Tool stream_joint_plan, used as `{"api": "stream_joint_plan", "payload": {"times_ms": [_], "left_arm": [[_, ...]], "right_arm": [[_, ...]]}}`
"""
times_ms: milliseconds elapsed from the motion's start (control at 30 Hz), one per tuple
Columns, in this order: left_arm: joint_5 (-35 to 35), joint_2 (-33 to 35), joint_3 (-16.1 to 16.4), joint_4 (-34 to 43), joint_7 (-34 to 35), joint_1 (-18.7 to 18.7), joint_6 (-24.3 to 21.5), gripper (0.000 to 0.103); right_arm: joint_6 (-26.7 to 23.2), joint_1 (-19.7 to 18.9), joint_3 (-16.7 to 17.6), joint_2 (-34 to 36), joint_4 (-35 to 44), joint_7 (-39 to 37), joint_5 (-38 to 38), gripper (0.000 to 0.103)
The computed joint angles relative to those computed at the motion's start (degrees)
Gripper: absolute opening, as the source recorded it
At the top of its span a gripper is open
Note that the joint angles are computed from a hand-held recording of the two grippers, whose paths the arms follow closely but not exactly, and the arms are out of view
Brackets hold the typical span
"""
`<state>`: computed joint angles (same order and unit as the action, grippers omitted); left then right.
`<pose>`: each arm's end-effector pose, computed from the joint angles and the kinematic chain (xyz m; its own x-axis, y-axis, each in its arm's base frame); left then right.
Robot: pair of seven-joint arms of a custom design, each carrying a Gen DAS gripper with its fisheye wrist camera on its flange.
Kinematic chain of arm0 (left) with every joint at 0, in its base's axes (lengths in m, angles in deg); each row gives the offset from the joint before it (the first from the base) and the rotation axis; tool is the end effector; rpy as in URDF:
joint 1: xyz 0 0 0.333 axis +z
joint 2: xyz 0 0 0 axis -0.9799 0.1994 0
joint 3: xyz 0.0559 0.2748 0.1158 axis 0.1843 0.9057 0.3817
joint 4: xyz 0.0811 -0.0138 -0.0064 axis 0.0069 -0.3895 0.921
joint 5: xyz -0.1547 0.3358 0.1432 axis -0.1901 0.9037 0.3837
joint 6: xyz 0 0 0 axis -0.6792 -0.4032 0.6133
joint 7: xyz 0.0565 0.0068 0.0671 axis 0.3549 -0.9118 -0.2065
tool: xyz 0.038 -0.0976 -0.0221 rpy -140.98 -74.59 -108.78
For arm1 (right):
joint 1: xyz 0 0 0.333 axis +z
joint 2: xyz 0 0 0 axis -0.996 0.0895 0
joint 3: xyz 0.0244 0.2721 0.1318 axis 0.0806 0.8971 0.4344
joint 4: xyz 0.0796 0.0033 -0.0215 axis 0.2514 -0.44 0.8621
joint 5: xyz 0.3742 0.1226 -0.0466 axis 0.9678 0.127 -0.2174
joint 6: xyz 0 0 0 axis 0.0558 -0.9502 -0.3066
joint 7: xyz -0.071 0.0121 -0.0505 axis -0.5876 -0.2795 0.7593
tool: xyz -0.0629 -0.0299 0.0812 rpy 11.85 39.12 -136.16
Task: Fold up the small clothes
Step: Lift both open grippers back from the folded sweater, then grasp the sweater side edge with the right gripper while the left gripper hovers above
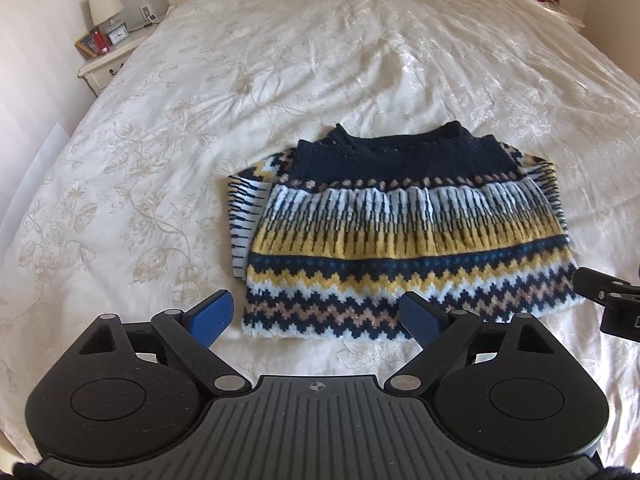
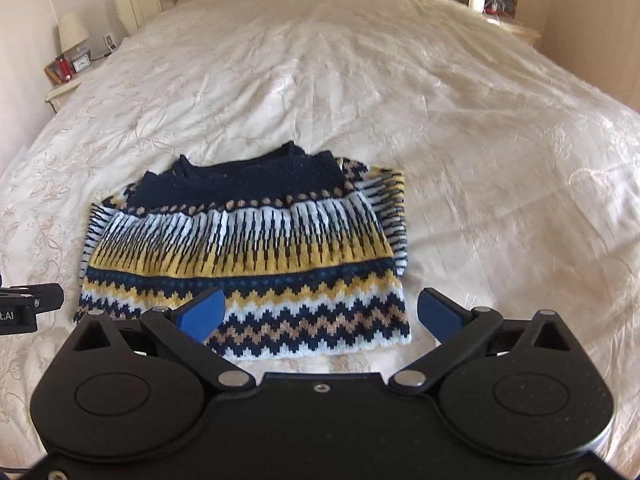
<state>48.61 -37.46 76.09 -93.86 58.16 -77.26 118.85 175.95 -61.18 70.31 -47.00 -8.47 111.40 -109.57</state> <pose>0.7459 -0.0713 0.5071 -0.3724 -0.9168 -0.1445 -0.7779 0.3932 -0.4901 0.6432 0.2434 0.4865 -0.4035 -0.9091 -0.1037 -0.7200 0.3853 -0.5771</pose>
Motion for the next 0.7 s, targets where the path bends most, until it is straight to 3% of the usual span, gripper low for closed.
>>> {"api": "stream_joint_plan", "payload": {"times_ms": [400, 700], "left_arm": [[4.1, 2.5, 1.3, 2.8, -4.9, -3.0, -3.8, 0.090], [6.9, 5.9, 2.0, 7.3, -10.3, -5.3, -7.6, 0.090]], "right_arm": [[8.2, -6.1, 0.2, -0.2, -6.2, -7.3, 15.0, 0.098], [15.3, -11.6, 0.5, 4.0, -6.4, -20.0, 27.5, 0.097]]}}
